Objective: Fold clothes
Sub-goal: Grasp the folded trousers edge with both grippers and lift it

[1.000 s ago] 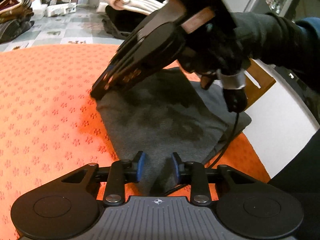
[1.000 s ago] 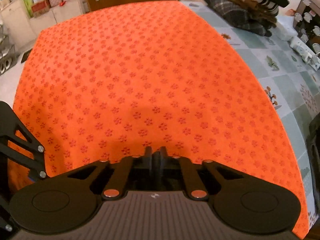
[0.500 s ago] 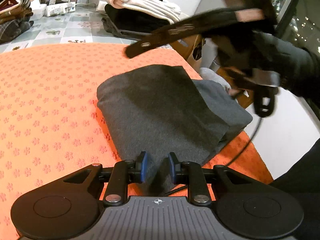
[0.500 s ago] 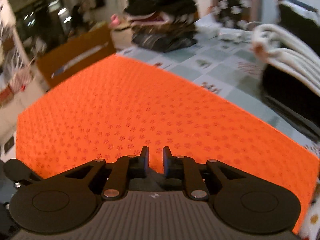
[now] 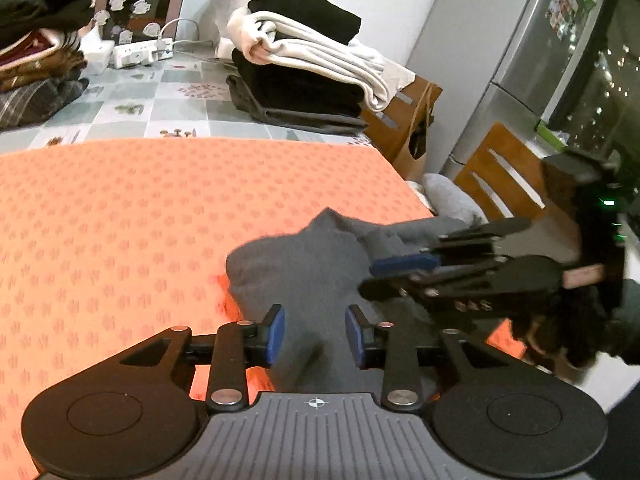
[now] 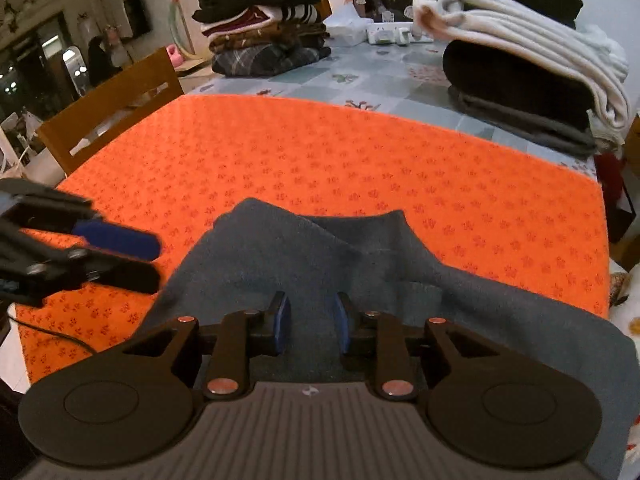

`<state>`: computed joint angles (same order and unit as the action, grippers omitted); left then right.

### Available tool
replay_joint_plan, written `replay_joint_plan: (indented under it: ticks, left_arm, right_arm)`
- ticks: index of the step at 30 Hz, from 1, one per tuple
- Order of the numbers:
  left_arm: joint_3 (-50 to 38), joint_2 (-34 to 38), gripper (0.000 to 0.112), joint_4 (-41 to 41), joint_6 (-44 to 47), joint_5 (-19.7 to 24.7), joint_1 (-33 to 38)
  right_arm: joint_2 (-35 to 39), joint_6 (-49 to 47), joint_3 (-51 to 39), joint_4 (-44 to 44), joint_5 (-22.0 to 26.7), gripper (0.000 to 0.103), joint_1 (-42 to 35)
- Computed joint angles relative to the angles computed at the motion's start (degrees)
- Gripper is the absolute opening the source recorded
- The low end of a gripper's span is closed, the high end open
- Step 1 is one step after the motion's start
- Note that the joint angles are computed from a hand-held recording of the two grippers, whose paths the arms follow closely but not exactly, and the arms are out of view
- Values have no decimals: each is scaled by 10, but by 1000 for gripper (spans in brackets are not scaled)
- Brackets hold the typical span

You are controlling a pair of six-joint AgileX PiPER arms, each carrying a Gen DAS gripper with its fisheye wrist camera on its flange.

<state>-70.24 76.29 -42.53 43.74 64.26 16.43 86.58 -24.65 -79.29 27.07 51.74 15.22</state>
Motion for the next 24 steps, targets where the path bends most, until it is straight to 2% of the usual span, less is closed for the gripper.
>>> replay_joint_plan:
  ticks: [4, 7, 10, 17, 19, 20, 24]
  left_arm:
    - [-44, 39, 35, 17, -25, -14, -39]
    - [-67, 75, 35, 49, -46, -23, -80]
    - [-64, 96, 35, 92, -60, -44, -114]
    - [-85, 101, 43, 65, -65, -19, -93]
    - [-90, 97, 49, 63, -68, -14, -90]
    - [-94, 96, 51, 61, -70, -11, -90]
    - [-112, 88, 62, 45, -73, 3, -83]
  right_arm:
    - [-33, -12, 14, 27, 9, 37, -21]
    - [-39, -7, 39, 22, 12, 38, -31]
    - [-55, -11, 86, 39, -20, 38, -39]
    - [-129, 57, 129, 54, -48, 45, -110]
    - [-159, 92, 150, 36, -59, 55, -140]
    - [-174, 110, 161, 26, -64, 57, -155]
    - [-224, 130, 220, 58, -71, 70, -254]
